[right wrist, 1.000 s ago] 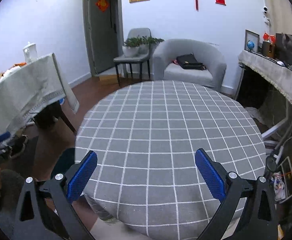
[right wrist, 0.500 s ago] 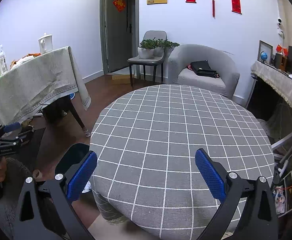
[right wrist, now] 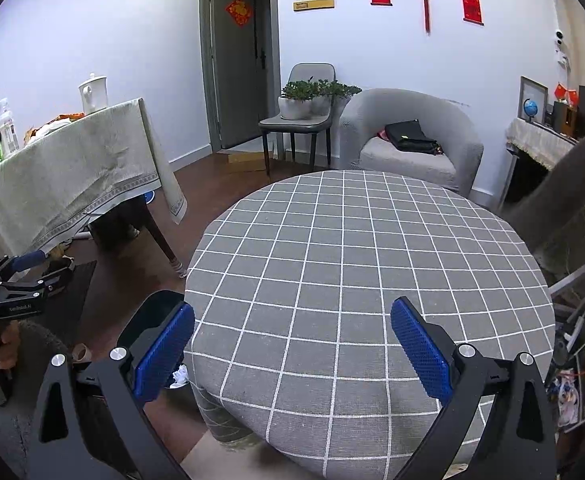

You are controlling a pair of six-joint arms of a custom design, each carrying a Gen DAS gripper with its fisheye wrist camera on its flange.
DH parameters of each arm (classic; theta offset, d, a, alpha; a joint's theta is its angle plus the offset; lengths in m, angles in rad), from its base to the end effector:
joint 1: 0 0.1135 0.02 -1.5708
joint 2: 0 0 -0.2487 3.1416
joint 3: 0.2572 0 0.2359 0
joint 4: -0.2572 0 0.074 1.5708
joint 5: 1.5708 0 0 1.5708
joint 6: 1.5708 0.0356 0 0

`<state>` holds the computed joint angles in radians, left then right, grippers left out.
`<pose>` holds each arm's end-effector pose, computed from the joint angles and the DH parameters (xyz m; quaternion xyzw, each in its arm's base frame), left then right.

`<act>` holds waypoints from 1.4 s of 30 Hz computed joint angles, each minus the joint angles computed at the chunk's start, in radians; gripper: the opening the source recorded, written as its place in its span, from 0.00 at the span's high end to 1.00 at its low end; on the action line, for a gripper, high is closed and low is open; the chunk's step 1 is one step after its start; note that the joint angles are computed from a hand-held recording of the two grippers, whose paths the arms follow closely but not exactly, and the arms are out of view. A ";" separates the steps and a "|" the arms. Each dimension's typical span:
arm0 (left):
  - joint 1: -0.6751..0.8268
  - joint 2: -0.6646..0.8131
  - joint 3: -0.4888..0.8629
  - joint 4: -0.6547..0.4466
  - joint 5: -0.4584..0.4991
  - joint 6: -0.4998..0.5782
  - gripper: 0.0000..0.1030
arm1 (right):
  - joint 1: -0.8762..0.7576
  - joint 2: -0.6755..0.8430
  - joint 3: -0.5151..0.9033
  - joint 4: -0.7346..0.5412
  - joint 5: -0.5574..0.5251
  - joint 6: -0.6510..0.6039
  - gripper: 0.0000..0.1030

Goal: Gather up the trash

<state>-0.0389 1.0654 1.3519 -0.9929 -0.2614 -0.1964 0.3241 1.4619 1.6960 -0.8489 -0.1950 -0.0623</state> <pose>0.1841 0.0020 0.3828 -0.1252 0.8932 0.0688 0.4263 0.2727 0.0989 0.4092 -0.2136 0.8587 0.1455 0.4426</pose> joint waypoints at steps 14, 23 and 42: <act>-0.007 -0.001 -0.004 -0.003 0.000 -0.010 0.04 | 0.010 0.012 0.019 -0.019 0.005 -0.004 0.03; -0.006 0.001 -0.002 -0.004 0.000 -0.010 0.04 | 0.015 0.017 0.024 -0.026 0.013 -0.016 0.03; -0.011 0.004 0.001 -0.007 -0.002 -0.005 0.04 | 0.013 0.017 0.023 -0.028 0.009 -0.015 0.03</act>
<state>-0.0500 1.0693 1.3528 -1.0001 -0.2637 -0.2018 0.3373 1.4788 1.7188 -0.8770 -0.1855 -0.0770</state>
